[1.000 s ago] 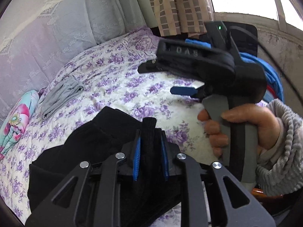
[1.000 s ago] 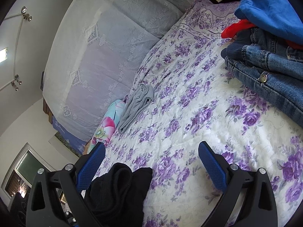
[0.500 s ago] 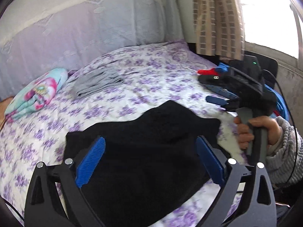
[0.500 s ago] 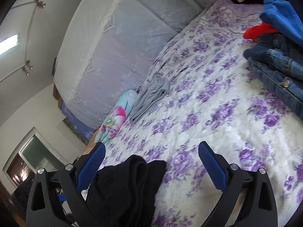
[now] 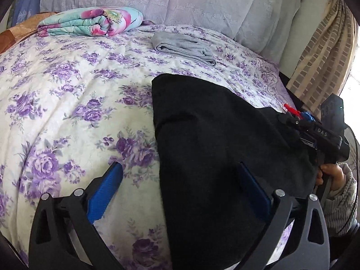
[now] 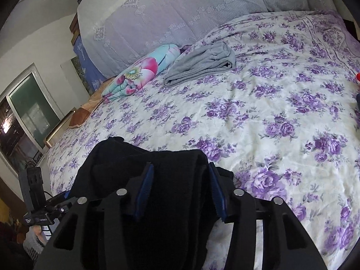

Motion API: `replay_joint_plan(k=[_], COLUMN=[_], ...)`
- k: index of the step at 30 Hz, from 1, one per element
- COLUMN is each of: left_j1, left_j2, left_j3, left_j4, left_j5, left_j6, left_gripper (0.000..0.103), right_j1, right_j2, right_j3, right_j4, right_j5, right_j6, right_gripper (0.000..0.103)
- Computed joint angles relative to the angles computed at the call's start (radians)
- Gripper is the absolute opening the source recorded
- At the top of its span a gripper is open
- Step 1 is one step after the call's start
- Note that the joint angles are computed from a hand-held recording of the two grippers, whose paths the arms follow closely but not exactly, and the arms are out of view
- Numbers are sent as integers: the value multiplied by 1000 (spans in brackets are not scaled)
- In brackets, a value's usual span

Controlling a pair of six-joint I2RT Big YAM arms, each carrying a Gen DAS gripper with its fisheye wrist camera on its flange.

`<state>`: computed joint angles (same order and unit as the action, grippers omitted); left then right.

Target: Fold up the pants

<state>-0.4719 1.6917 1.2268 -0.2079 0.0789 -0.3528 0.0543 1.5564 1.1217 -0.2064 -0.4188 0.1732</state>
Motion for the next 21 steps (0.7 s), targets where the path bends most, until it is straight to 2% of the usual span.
replay_joint_plan(k=[1, 2, 4, 8, 10, 11, 12, 14, 17, 19, 21], left_j1=[-1, -1, -1, -2, -2, -2, -1, -6, -23, -28, -32], left_j2=[0, -1, 0, 6, 4, 3, 2, -7, -38, -53, -52], left_j3=[-1, -3, -3, 2, 4, 7, 11, 14, 10, 21, 52], left_j4=[2, 4, 3, 0, -10, -17, -26, -43, -38, -40, -57], left_j5=[-2, -1, 1, 1, 0, -1, -3, -32, -148, -171, -173], left_j6=[2, 2, 4, 10, 14, 14, 15, 22, 48, 70, 94], left_gripper=[99, 99, 99, 99, 99, 99, 99, 99, 99, 98, 98], right_j1=[2, 1, -10, -31, -44, -44, -38, -28, -1, 33, 68], right_j2=[-19, -44, -87, -24, -3, -4, -6, -31, -90, -130, -159], right_j3=[-19, -41, -72, -40, -21, -12, -8, -24, -64, -83, -89], right_j4=[28, 60, 98, -18, -50, -65, -70, -52, 6, 44, 48], right_j5=[6, 10, 25, 59, 31, 48, 82, 129, 170, 181, 166], right_j6=[0, 7, 28, 41, 67, 68, 64, 61, 41, 8, -30], right_gripper=[23, 12, 12, 12, 18, 34, 45, 46, 46, 46, 47])
